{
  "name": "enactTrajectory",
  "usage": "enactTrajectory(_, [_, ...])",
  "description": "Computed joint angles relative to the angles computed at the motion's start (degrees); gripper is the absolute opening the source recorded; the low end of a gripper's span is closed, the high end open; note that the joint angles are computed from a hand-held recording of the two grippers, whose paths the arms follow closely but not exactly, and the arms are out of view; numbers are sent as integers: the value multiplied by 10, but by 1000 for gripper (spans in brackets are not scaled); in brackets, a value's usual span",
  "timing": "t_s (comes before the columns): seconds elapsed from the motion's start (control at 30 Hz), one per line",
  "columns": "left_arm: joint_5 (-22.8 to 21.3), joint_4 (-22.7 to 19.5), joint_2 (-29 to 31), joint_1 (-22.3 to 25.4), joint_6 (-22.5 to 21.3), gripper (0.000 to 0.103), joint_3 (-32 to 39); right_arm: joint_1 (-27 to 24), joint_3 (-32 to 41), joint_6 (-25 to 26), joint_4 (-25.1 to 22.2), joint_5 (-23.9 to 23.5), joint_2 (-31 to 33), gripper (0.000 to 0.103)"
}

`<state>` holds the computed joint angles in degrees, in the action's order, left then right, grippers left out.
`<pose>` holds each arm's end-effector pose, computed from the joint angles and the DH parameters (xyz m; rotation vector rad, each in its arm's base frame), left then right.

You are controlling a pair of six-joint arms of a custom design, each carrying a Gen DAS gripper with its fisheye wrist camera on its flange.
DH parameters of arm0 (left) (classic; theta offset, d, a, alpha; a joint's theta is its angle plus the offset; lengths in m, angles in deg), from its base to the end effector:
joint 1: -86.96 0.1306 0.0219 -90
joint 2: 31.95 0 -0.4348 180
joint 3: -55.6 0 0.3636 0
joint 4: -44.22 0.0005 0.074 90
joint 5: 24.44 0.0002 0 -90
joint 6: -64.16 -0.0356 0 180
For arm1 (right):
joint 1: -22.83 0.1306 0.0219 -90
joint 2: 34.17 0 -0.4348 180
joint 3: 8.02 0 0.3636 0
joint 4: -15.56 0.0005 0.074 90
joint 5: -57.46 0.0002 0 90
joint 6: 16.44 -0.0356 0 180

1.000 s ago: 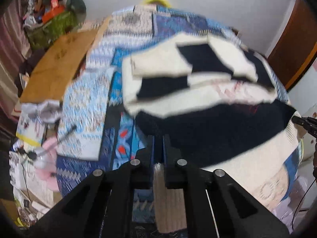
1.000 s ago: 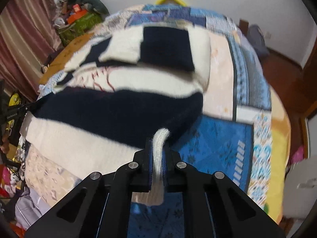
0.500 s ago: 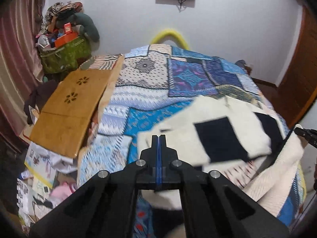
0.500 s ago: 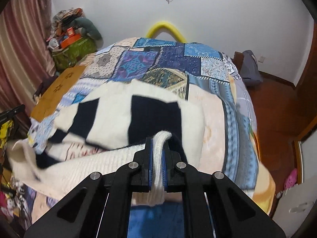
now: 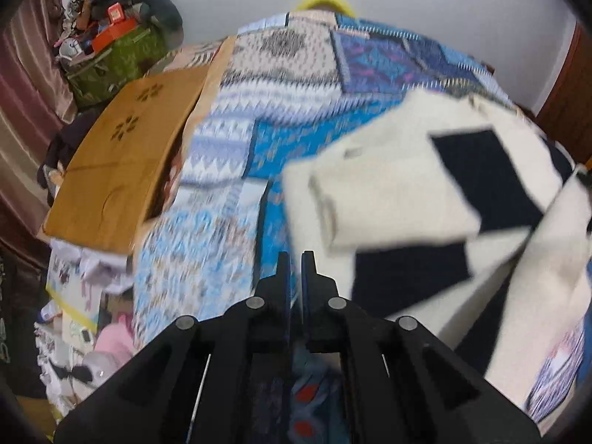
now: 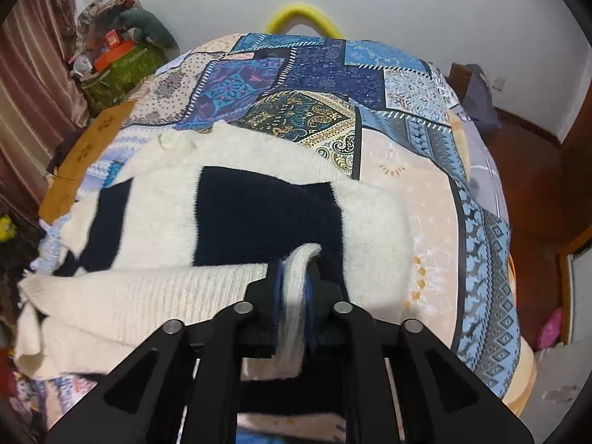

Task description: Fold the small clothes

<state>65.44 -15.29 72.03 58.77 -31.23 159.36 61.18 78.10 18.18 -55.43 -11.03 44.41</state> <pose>0.4807 -0.2581 0.4564 0.7561 2.5085 -0.1374 0.2782 0.2028 0.5086 0.4916 2.5099 0.1081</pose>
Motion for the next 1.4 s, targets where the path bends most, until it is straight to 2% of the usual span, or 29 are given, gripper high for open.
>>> enactTrajectory(0.03, [-1,1,-12,5,-2,9,-15,4,3,-11,-8,0,-7,21])
enactTrajectory(0.1, [-2,4,-34,14,-6,23,-42,25,12,-43,-41,32,-18,48])
enactTrajectory(0.13, [-1,6,-48,18,-9,27,-56,36,17,-52,-54,51,-22,51])
enactTrajectory(0.2, [-2,14,-77,26,-14,44,-87,57,26,-68,-83,80,-28,52])
enactTrajectory(0.33, [-12,19,-131,26,-37,54,-143,103,38,-121,-154,110,-39,52])
enactTrajectory(0.43, [-8,18,-161,14,-49,62,-177,125,33,-148,-174,113,-45,52])
enactTrajectory(0.63, [-16,29,-191,-42,-81,70,-214,158,12,-191,-176,98,-47,52])
enactTrajectory(0.73, [-60,63,-186,-82,-91,76,-217,167,1,-197,-168,87,-45,52])
enactTrajectory(0.8, [-67,77,-175,-93,-92,77,-206,167,-4,-195,-163,80,-43,52])
enactTrajectory(0.87, [-53,84,-156,-95,-80,76,-184,165,-6,-187,-158,76,-39,52])
enactTrajectory(0.93, [-35,86,-137,-91,-68,57,-160,163,-7,-176,-152,75,-36,52])
enactTrajectory(1.0, [-9,60,-105,-82,-56,7,-119,161,-9,-170,-146,76,-34,52])
enactTrajectory(1.03, [9,40,-86,-76,-46,7,-94,155,-10,-158,-140,74,-32,52])
enactTrajectory(1.23, [65,-5,1,-48,8,7,24,109,-9,-70,-114,62,-15,52])
enactTrajectory(1.4, [80,-32,52,-45,15,7,92,70,1,22,-83,70,4,52])
